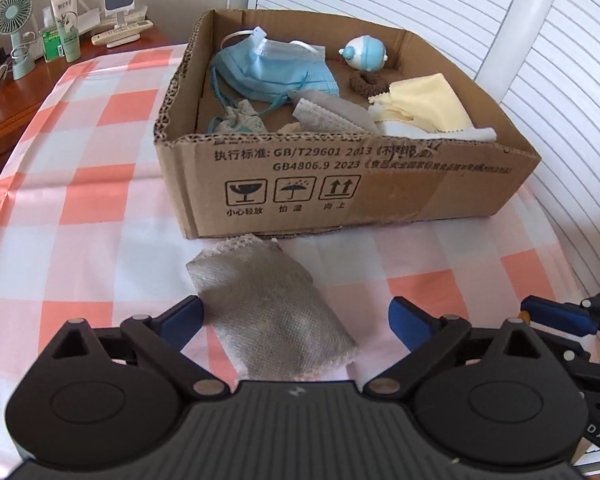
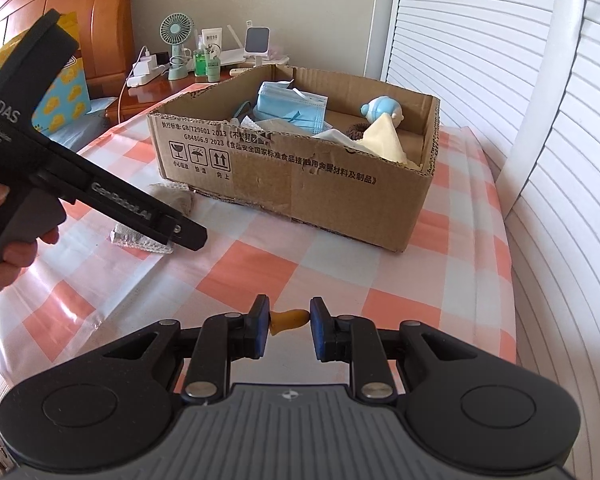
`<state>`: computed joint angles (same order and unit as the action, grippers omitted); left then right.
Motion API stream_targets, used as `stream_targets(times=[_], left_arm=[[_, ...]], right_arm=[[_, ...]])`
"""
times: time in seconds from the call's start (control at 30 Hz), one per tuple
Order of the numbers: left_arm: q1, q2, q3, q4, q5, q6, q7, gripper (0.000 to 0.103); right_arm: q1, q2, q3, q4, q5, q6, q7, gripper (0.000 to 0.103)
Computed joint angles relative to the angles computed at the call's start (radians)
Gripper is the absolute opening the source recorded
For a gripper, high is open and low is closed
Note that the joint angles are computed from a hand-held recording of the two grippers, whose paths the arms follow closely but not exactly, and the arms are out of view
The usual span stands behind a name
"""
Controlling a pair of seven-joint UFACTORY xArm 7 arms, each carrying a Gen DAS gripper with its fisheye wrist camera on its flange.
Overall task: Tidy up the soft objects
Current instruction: 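Carry the sachet into the box with the left tool while the right tool drops the earplug in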
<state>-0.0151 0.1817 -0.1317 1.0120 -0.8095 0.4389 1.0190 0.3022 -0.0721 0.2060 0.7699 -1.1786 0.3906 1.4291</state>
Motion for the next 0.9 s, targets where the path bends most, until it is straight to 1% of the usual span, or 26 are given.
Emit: stream_targets(times=[0.07, 0.1, 0.13, 0.17, 0.2, 0.23, 0.27, 0.4, 0.47, 0.57, 0.6, 0.7, 0.73, 0.8, 0.9], left_arm=[[-0.014, -0.004, -0.005, -0.018, 0.011, -0.054, -0.004, 0.093], [-0.015, -0.009, -0.010, -0.030, 0.004, -0.080, 0.008, 0.081], [-0.017, -0.018, -0.017, -0.044, -0.008, -0.110, 0.028, 0.064], [-0.015, -0.024, -0.019, -0.051, -0.015, -0.121, 0.044, 0.058], [-0.006, -0.028, -0.021, -0.050, -0.034, -0.106, 0.067, 0.051], [0.004, -0.030, -0.020, -0.045, -0.060, -0.084, 0.094, 0.047], [0.006, -0.031, -0.017, -0.043, -0.073, -0.076, 0.113, 0.045], [0.007, -0.049, 0.002, -0.044, -0.080, -0.038, 0.160, 0.031], [0.007, -0.069, 0.014, -0.048, -0.073, -0.012, 0.177, 0.030], [0.003, -0.112, 0.032, -0.062, -0.097, 0.013, 0.248, 0.030], [0.001, -0.129, 0.041, -0.063, -0.096, 0.029, 0.259, 0.030], [-0.002, -0.170, 0.074, -0.046, -0.120, 0.119, 0.305, 0.030], [-0.007, -0.178, 0.081, -0.037, -0.133, 0.129, 0.319, 0.030], [-0.021, -0.178, 0.088, -0.010, -0.168, 0.135, 0.355, 0.030], [-0.043, -0.137, 0.077, 0.056, -0.222, 0.097, 0.384, 0.030]], right_arm=[[-0.001, 0.000, -0.001, 0.001, -0.002, 0.000, 0.002, 0.025], [-0.001, -0.001, -0.001, 0.000, -0.005, 0.001, 0.005, 0.025], [-0.001, -0.002, -0.001, -0.001, -0.007, 0.000, 0.006, 0.025], [-0.002, -0.003, -0.001, -0.001, -0.009, -0.001, 0.007, 0.025], [-0.003, -0.002, -0.001, -0.001, -0.012, -0.003, 0.009, 0.025], [-0.003, -0.001, -0.001, -0.001, -0.015, -0.003, 0.010, 0.025], [-0.003, 0.000, -0.001, 0.000, -0.017, -0.003, 0.011, 0.025], [-0.002, -0.007, 0.001, 0.000, -0.024, 0.003, 0.018, 0.025], [-0.002, -0.015, 0.002, -0.002, -0.025, 0.005, 0.017, 0.025], [-0.005, -0.027, 0.006, -0.002, -0.024, 0.008, 0.010, 0.025], [-0.006, -0.031, 0.007, 0.000, -0.023, 0.010, 0.005, 0.025], [-0.011, -0.043, 0.012, 0.003, -0.029, 0.010, -0.004, 0.025], [-0.014, -0.047, 0.013, 0.005, -0.031, 0.008, -0.007, 0.025], [-0.020, -0.055, 0.014, 0.011, -0.035, 0.005, -0.016, 0.025], [-0.027, -0.065, 0.021, 0.026, -0.045, 0.015, -0.029, 0.025]])
